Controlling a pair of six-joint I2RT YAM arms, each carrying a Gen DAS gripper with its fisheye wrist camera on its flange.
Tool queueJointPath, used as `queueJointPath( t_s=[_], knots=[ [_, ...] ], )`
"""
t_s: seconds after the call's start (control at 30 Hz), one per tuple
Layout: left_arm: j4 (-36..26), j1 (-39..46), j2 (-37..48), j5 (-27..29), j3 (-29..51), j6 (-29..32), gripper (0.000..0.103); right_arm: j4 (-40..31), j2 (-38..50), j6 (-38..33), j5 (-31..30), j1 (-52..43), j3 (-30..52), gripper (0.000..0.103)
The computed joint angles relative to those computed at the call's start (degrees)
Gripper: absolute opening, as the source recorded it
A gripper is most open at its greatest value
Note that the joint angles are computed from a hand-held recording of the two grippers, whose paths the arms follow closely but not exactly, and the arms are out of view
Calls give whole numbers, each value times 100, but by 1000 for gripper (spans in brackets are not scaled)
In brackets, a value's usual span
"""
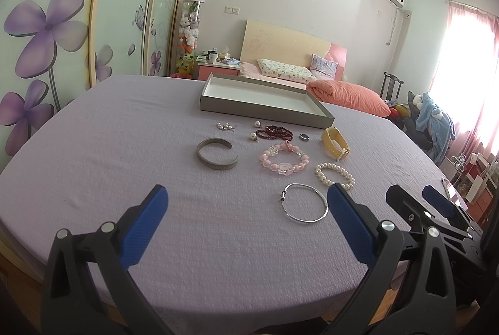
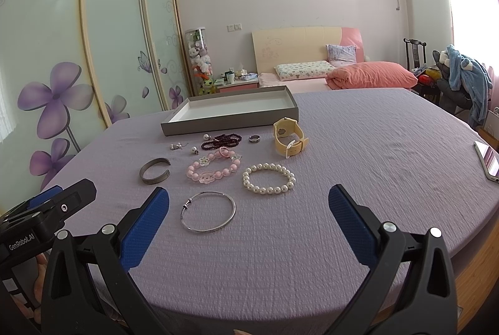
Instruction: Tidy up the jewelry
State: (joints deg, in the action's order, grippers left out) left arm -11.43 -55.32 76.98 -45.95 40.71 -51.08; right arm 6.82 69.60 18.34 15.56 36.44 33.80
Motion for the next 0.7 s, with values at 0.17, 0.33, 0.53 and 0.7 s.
queueJointPath(
  t_s=[0.17,0.33,0.53,0.7],
  knots=[
    [8,6,0,2,-3,14,101,12,8,2,4,0,-7,102],
    [25,16,-8,11,-17,26,101,27,17,3,3,0,-15,102],
    [22,16,-8,15,-15,23,101,64,46,-6,-17,-19,-22,102],
    [21,17,-4,18,-15,21,101,30,-1,-5,-29,-36,-52,102]
  ],
)
